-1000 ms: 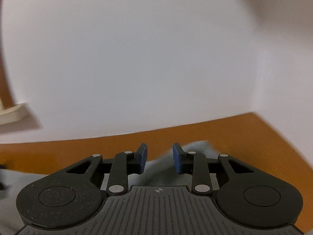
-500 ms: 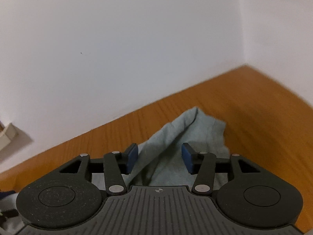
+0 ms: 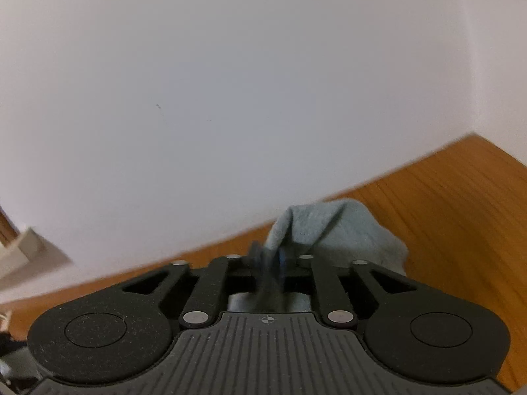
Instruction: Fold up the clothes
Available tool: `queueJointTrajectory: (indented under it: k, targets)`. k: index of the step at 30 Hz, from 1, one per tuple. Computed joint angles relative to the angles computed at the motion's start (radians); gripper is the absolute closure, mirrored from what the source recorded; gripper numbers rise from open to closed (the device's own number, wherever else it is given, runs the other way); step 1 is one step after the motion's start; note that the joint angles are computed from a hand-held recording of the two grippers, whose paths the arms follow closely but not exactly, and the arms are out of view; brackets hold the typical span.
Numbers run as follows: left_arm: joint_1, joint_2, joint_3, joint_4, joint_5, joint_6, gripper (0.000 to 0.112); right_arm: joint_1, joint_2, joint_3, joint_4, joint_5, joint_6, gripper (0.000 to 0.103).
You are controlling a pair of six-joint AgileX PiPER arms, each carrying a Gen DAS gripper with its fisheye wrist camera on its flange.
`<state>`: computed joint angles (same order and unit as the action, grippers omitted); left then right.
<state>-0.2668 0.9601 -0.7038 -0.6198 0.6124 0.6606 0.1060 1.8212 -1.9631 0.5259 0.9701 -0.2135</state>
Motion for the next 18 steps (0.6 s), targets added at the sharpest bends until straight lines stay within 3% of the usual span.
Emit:
queueJointTrajectory:
  k: [1, 2, 6, 13, 15, 16, 18]
  targets:
    - [0.002, 0.001, 0.0, -0.003, 0.001, 0.003, 0.032, -0.012, -0.033, 0.039, 0.005, 0.002, -0.026, 0.054]
    - [0.004, 0.001, 0.0, -0.006, 0.002, 0.007, 0.032, -0.024, -0.065, 0.076, 0.01, 0.006, -0.051, 0.053]
    - [0.002, 0.006, -0.003, -0.009, 0.004, 0.011, 0.032, -0.078, -0.188, 0.208, 0.014, 0.053, -0.167, 0.053]
    - [0.008, 0.004, -0.002, -0.018, 0.008, 0.022, 0.031, -0.095, -0.281, 0.328, 0.033, 0.134, -0.298, 0.054]
    - [0.008, 0.004, -0.001, -0.02, 0.008, 0.023, 0.031, -0.053, -0.282, 0.349, -0.024, 0.096, -0.276, 0.076]
    - [0.009, 0.004, -0.001, -0.021, 0.008, 0.023, 0.031, -0.066, -0.3, 0.371, -0.025, 0.091, -0.289, 0.094]
    - [0.01, 0.004, -0.001, -0.024, 0.008, 0.024, 0.031, -0.105, -0.333, 0.398, -0.005, 0.096, -0.323, 0.099]
